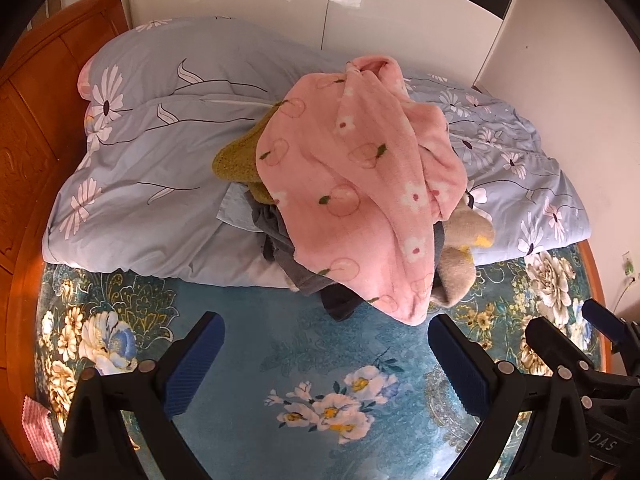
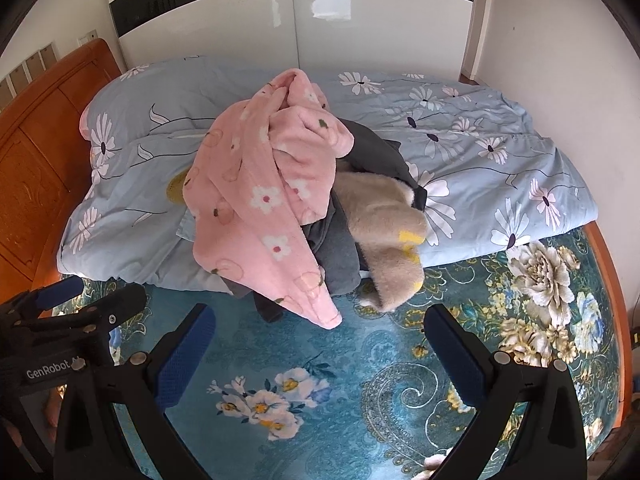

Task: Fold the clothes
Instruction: 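Move both tools toward the pink pajama pants on the clothes pile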

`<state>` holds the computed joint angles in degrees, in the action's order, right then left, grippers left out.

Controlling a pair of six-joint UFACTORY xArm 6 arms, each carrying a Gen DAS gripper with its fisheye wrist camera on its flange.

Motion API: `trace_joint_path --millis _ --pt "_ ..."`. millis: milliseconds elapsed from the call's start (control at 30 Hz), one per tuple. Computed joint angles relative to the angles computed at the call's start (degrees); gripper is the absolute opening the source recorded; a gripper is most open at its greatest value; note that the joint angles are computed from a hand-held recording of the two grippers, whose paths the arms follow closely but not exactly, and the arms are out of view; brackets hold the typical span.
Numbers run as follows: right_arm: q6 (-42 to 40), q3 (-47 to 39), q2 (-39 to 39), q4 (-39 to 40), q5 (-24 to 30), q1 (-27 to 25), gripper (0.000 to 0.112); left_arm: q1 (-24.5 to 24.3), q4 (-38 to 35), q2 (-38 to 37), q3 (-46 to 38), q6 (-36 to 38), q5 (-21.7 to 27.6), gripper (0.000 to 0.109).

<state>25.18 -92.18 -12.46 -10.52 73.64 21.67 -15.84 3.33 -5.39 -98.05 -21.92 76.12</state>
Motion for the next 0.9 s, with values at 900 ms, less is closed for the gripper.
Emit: trace_joint_path --millis 900 --pt "-5.7 -3.31 11.05 1.48 -4.83 -3.47 0.103 1.97 -1.03 9.41 -2.48 -0.93 -4.3 0.103"
